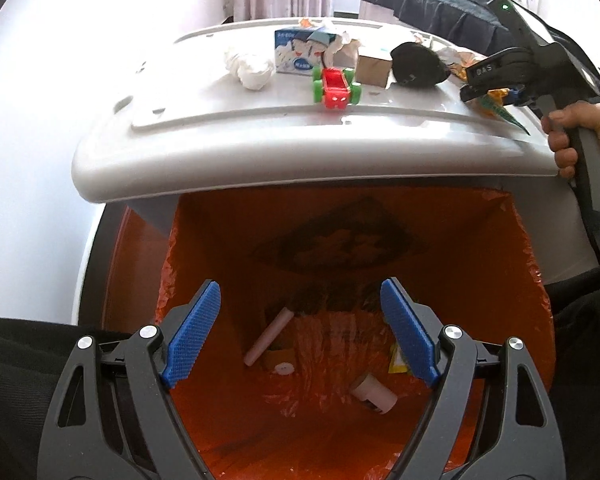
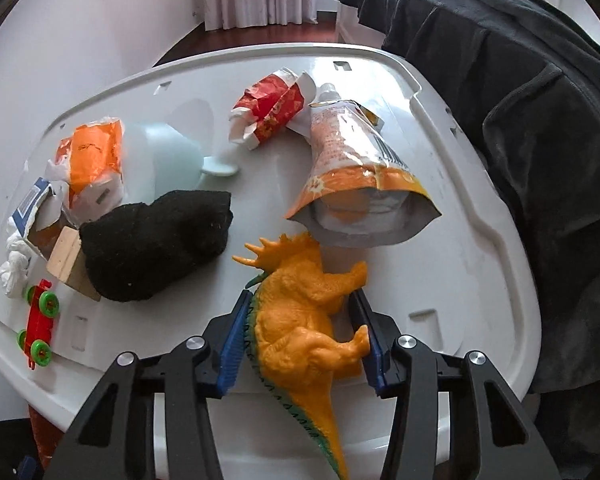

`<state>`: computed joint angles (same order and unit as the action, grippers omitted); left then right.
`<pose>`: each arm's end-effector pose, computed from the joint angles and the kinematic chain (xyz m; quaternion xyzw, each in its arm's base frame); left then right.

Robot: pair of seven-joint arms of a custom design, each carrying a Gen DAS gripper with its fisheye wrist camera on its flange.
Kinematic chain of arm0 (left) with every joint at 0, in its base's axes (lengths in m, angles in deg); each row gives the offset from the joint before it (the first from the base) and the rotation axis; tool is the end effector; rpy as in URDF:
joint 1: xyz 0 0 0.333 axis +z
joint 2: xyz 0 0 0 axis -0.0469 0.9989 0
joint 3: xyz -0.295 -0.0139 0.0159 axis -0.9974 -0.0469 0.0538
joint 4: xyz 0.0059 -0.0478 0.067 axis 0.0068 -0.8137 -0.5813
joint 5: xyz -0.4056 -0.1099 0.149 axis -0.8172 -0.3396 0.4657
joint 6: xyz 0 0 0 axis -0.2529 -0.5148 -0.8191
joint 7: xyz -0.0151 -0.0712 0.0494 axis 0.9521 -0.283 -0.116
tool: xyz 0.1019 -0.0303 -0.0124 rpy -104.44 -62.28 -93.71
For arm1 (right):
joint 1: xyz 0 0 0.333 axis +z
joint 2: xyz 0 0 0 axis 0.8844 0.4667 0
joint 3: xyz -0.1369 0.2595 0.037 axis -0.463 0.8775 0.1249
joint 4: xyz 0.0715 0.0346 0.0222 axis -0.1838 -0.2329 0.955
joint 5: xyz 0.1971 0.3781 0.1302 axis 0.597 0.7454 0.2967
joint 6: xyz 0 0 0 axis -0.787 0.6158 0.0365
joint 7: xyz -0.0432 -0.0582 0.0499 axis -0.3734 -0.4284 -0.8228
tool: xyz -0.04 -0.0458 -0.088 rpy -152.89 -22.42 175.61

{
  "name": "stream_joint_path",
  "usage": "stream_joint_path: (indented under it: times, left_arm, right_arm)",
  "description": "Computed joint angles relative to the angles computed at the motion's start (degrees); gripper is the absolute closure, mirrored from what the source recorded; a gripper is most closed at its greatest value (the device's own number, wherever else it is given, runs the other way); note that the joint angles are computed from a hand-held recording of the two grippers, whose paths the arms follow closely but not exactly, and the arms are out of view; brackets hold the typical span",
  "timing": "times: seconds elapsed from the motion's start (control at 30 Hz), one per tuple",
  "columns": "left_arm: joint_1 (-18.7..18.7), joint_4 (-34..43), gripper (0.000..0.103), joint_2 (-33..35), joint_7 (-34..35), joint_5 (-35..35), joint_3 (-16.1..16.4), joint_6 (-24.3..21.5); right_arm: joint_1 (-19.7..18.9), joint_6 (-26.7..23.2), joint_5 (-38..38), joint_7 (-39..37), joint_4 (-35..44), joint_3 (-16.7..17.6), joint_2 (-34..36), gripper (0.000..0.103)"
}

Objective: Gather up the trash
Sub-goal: 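Grasp the orange toy dinosaur with the right gripper, then grasp the red toy car with the left gripper while the right gripper holds the dinosaur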

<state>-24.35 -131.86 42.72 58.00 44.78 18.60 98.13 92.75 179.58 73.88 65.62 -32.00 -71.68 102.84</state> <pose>0.3248 -0.2332 0.3873 -0.7489 0.6032 -0.1746 0.2117 0.6118 0.3967 0.3915 -0.7722 0.5946 -0.1372 0.1770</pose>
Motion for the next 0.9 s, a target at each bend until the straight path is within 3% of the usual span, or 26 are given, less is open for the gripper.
stream_joint_path:
  times: [0.13, 0.3, 0.37, 0.4, 0.5, 0.63, 0.73, 0.87, 0.9]
  left_arm:
    - [-0.1, 0.8, 0.023, -0.8, 0.8, 0.4, 0.2, 0.2]
    - [3.6, 4.6, 0.023, 2.8, 2.5, 1.7, 1.9, 6.0]
    - [5.8, 6.8, 0.023, 6.2, 2.8, 1.7, 2.9, 9.7]
    - [7.2, 8.1, 0.023, 8.6, 3.0, 1.9, 3.2, 11.9]
    - [10.6, 12.4, 0.023, 15.8, 3.4, 3.1, 3.1, 16.3]
    - [14.4, 17.5, 0.023, 23.3, 2.8, 7.4, 1.4, 18.6]
    - [18.1, 21.2, 0.023, 28.4, -2.2, 14.9, -1.1, 17.9]
    - [20.1, 23.7, 0.043, 31.2, -12.6, 28.3, -3.2, 13.6]
    - [20.3, 23.2, 0.051, 30.9, -15.0, 32.2, -3.2, 14.8]
  right_arm:
    - [-2.2, 0.4, 7.3, -1.8, -2.0, 1.9, -2.3, 0.055]
    - [-4.3, 11.3, 19.7, -7.0, -16.2, 5.2, -15.8, 0.055]
    - [-4.0, 15.0, 16.5, -4.0, -21.1, 5.5, -20.2, 0.055]
    - [-4.2, 16.9, 11.0, 0.8, -24.5, 5.9, -23.2, 0.055]
    - [-6.6, 17.6, 0.6, 10.1, -28.4, 8.4, -26.6, 0.055]
    - [-7.9, 16.9, -0.7, 10.5, -28.5, 8.7, -26.5, 0.055]
    - [-7.8, 16.5, 1.9, 8.6, -27.7, 8.1, -25.6, 0.055]
    - [-7.6, 16.9, 4.0, 7.3, -26.6, 7.7, -24.4, 0.055]
    - [-7.4, 17.2, 4.8, 6.9, -26.4, 7.6, -24.2, 0.055]
